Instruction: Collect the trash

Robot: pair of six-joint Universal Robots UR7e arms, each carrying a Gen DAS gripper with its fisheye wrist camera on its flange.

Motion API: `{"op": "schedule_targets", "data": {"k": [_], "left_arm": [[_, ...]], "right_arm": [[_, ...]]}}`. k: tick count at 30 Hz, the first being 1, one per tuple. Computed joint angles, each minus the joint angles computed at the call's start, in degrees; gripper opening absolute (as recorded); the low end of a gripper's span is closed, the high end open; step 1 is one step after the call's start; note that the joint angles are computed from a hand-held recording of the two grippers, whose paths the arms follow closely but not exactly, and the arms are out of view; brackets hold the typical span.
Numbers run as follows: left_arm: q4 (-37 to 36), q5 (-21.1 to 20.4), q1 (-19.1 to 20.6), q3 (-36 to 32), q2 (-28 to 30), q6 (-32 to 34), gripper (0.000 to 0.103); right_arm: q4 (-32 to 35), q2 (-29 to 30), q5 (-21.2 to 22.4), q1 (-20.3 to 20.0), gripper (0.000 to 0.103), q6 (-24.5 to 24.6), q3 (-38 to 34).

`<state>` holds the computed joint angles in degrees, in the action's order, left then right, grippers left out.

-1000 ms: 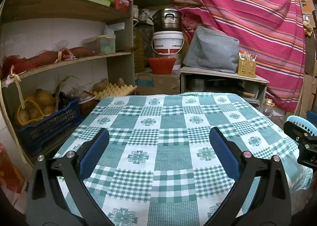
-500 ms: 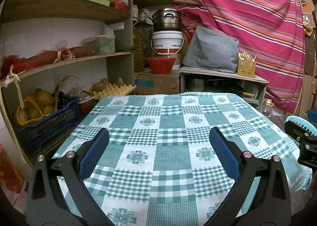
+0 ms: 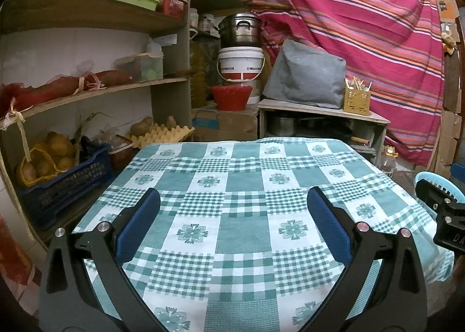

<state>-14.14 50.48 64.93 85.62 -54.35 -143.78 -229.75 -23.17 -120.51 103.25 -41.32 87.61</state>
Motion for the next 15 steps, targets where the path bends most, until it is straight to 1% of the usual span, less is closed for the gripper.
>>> {"op": "schedule_targets", "data": {"k": [11,15], "left_arm": [[1.8,0.4,-0.7,-2.0,1.6,-1.0,0.098],[2.2,1.0,-1.3,-2.3,2.1,-1.0,0.098]], "right_arm": [[-1.5,-3.4,1.3,-2.0,0.098,-0.3,3.0],[-1.9,-3.6,0.8,-2.0,0.098,-0.4,3.2]]}}
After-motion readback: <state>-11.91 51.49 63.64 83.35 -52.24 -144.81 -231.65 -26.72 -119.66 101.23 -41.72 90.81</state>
